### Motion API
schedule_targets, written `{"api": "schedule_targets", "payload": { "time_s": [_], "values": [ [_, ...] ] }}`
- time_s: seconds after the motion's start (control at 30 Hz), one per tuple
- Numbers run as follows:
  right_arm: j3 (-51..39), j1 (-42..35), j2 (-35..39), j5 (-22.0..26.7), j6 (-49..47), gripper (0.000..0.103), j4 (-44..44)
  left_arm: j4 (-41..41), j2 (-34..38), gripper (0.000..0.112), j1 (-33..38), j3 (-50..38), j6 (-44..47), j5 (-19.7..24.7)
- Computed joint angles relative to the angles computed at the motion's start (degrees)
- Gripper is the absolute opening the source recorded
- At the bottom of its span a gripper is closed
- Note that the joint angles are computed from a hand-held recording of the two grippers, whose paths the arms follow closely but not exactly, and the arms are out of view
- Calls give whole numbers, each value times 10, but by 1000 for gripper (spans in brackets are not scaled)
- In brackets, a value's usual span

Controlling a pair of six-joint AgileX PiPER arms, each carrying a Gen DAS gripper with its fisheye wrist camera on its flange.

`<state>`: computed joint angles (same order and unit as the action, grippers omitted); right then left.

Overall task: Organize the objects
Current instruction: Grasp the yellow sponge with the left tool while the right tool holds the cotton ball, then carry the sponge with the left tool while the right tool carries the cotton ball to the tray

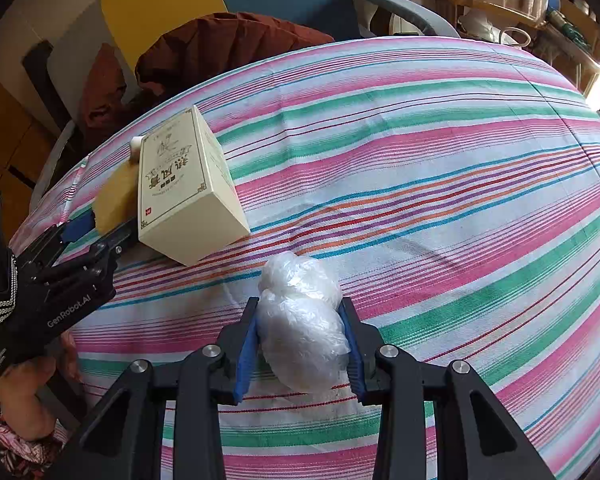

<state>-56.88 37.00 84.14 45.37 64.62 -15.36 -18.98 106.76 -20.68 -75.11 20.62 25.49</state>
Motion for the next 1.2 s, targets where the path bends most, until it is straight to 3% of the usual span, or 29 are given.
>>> {"api": "schedule_targets", "payload": {
  "time_s": [0.1, 0.3, 0.53, 0.7, 0.83, 0.97, 1.1, 1.2],
  "values": [
    [1, 3, 1, -2, 5, 38, -4, -91, -7, 62, 26, 15, 76, 3],
    [-5, 14, 3, 8, 16, 38, -16, -100, -57, 60, 22, 90, 104, -43],
    [3, 27, -8, 2, 63, 38, -41, -222, -131, 60, 59, 189, 208, -70],
    [-2, 65, -29, 26, 137, 37, -120, -288, -190, 60, 71, 257, 285, -97],
    [-11, 81, -31, 0, 168, 37, -182, -326, -241, 60, 72, 311, 340, -116],
    [-24, 135, -37, -13, 188, 37, -221, -366, -285, 60, 89, 353, 389, -111],
    [-57, 156, 21, -65, 163, 37, -234, -417, -315, 60, 137, 384, 442, -82],
    [-93, 176, 72, -63, 124, 37, -208, -447, -330, 60, 181, 402, 473, -54]
  ]
}}
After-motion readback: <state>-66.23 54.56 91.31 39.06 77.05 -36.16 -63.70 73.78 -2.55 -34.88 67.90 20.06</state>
